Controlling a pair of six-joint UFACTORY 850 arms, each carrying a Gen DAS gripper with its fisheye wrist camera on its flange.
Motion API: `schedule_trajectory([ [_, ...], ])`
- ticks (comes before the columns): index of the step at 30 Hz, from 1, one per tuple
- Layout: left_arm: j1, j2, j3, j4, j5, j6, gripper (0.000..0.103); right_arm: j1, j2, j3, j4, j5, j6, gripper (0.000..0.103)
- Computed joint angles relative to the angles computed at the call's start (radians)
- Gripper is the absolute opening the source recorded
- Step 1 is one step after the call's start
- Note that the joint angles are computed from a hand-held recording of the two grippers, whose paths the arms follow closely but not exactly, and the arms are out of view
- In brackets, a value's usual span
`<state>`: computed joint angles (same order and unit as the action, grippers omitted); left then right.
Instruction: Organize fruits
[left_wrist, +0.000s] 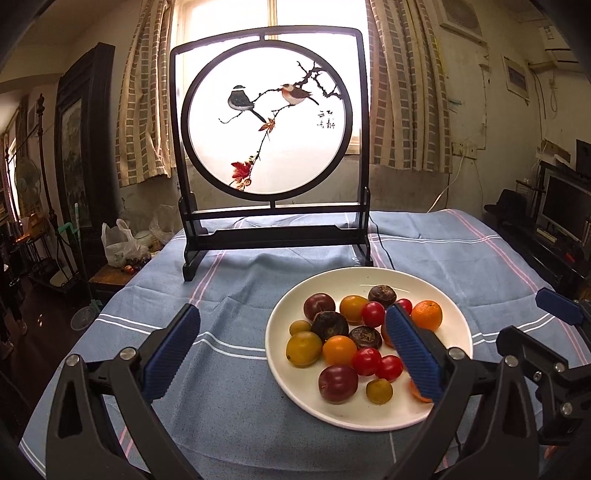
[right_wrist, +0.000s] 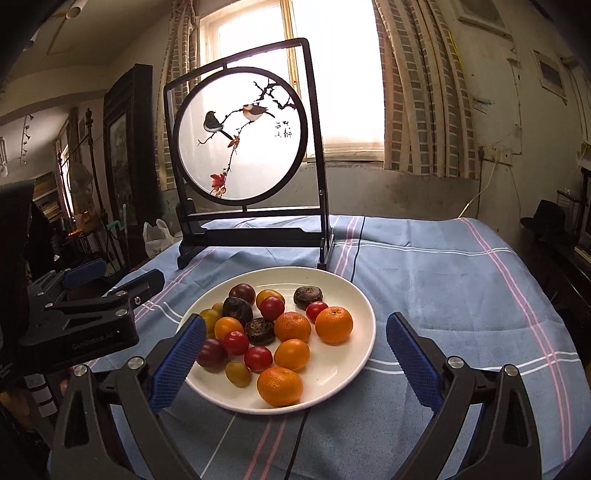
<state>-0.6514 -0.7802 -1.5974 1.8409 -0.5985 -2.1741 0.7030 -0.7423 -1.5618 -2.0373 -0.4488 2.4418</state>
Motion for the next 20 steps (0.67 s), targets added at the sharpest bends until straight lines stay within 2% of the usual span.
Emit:
schedule_trajectory([
  [3,0.006,-0.005,-0.004,-0.026,0.029,0.0,0.098,0.0,-0.008,-0.006,0.008,0.015,-0.014,0.098],
  [13,-0.006,-0.022,-0.018,-0.032,0.007,0.052,0.098,0.008,-0.019,-0.018,0.041,0.021,-0.074,0.098],
  [20,-0.001,-0.02,-0.014,0.001,0.01,0.016,0.098,0.003,-0.017,-0.011,0.043,0.003,-0.046,0.099],
])
